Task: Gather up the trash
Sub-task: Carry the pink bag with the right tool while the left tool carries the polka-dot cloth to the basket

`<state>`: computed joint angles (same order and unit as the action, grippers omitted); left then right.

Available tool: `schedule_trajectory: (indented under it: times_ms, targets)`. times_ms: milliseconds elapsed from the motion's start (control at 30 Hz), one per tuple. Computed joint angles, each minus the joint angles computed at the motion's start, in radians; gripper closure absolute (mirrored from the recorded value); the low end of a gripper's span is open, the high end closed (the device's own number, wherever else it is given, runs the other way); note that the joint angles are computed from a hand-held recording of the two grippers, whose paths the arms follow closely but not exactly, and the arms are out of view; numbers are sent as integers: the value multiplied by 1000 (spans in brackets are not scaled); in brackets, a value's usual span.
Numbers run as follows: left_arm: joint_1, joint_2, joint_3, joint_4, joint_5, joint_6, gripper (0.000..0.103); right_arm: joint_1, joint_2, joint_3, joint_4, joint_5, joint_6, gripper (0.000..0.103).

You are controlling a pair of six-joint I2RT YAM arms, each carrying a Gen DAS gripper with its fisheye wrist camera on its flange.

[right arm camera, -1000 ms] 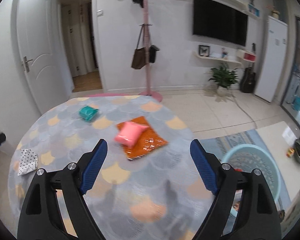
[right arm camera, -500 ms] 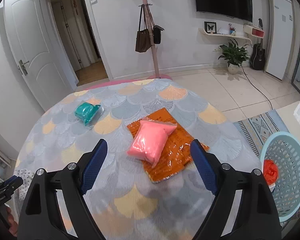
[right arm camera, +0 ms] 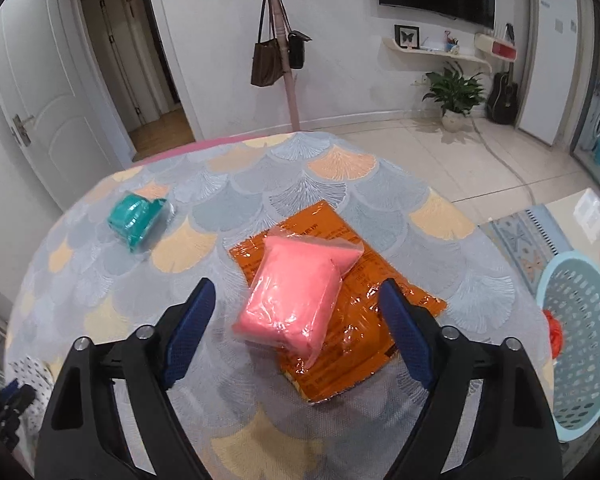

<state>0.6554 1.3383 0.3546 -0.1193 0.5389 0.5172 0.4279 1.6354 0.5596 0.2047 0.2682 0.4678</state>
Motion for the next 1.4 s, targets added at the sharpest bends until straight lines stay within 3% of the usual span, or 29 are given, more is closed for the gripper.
schedule_trajectory:
  times_ms: [67,133,200,533,767,900,1100,1233,1400]
  targets:
    - [7,5,7,-22,26,14,83,8,14,13,-14,19,-3,42]
    - [12,22,20,-48,55,20,88,5,23,19,-21,14,-6,61]
    - [11,18,15,-51,65,15,91,0,22,15,-14,7,-11,66]
    - [31,-145,-7,-143,158,12,97,19,-88,-110,142,-18,-47,68]
    - [-8,-263,-4,-207,185,-39,97,53,-226,-178,113,-27,-40,68]
    - [-39,-317,2,-237,208,-74,97,69,-411,-233,29,-13,-38,68]
    - [-202,-482,7,-255,210,-218,97,45,-765,-275,-219,36,-53,68]
    - [-468,-571,18,-190,88,-403,97,-44,-991,-276,-410,30,-89,68]
    - [-856,-525,66,-65,-134,-577,97,-288,-1225,-279,-605,-101,-182,68]
